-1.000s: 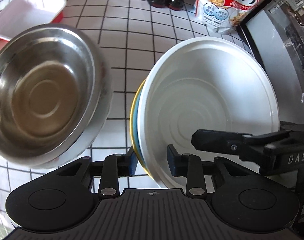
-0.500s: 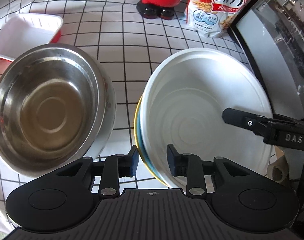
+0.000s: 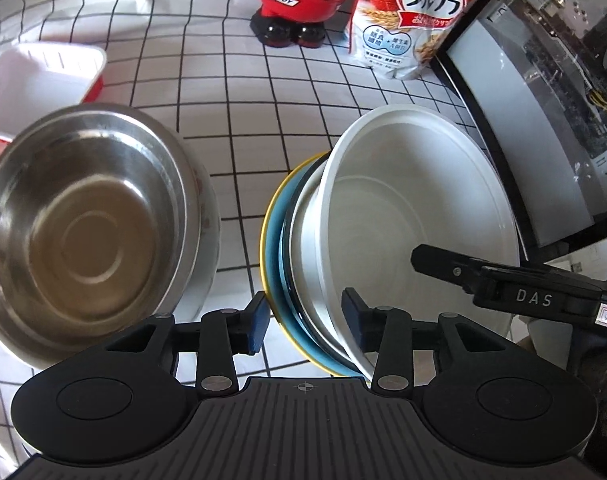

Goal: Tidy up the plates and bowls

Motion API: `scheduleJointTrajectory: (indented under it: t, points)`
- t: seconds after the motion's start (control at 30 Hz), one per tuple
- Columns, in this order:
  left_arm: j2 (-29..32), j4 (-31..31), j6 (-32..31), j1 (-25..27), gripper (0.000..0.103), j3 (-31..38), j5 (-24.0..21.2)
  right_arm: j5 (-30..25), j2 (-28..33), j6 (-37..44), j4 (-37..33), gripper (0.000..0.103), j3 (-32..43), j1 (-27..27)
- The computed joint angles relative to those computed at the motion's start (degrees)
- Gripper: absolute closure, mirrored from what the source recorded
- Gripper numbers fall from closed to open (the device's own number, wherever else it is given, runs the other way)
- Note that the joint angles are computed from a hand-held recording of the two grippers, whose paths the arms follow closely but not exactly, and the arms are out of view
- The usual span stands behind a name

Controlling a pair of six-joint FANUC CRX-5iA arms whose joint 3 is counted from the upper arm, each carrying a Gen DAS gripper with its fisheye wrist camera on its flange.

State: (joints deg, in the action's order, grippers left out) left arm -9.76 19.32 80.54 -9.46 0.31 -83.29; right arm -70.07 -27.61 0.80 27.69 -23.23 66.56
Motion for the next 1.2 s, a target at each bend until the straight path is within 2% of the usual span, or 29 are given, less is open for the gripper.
scheduleJointTrajectory:
  t: [0.2,0.37,0.47,0.63,0.73,0.87,1.0,1.07,1.2]
  points:
    - [-0.7,-2.4,1.6,-1.5,0.057,0.5,0.9,1.5,0.1,1.3,-1.0,0.000,-0.3,-0.9]
    - [-1.9,-3.1,3.6,-1.6,0.057,0.7,0.8,-3.9,0.4,3.7,6.7,0.000,-0.6,2.9]
    - [-2.2,-2.5,4.3,-1.1,0.063,1.1,1.0,-6.9,-0.1,4.9,10.8,0.000,-1.2,5.3]
    - [-1.6,-3.2,3.9,-1.8,0.065,3.1,2.6,-9.5,-3.1,-0.7,15.8,0.000,-3.3,7.6]
    - [-0.4,-4.7,4.3,-2.9,0.065,4.5,2.4,-9.0,-6.1,-4.9,16.6,0.000,-5.2,8.9]
    - [0.3,-5.7,4.2,-3.7,0.065,5.3,2.4,-3.2,-8.8,-5.5,15.5,0.000,-6.3,9.0]
    - [0.4,-6.3,3.9,-3.7,0.065,5.5,2.3,-4.5,-7.5,-6.2,17.4,0.000,-5.7,10.4]
    - [0.4,-6.8,4.0,-3.6,0.065,5.5,2.1,-4.7,-7.3,-5.7,16.5,0.000,-5.2,10.0]
    - [0.4,-4.4,3.6,-1.8,0.065,4.1,1.6,1.4,-7.0,-2.2,9.8,0.000,-3.7,5.6]
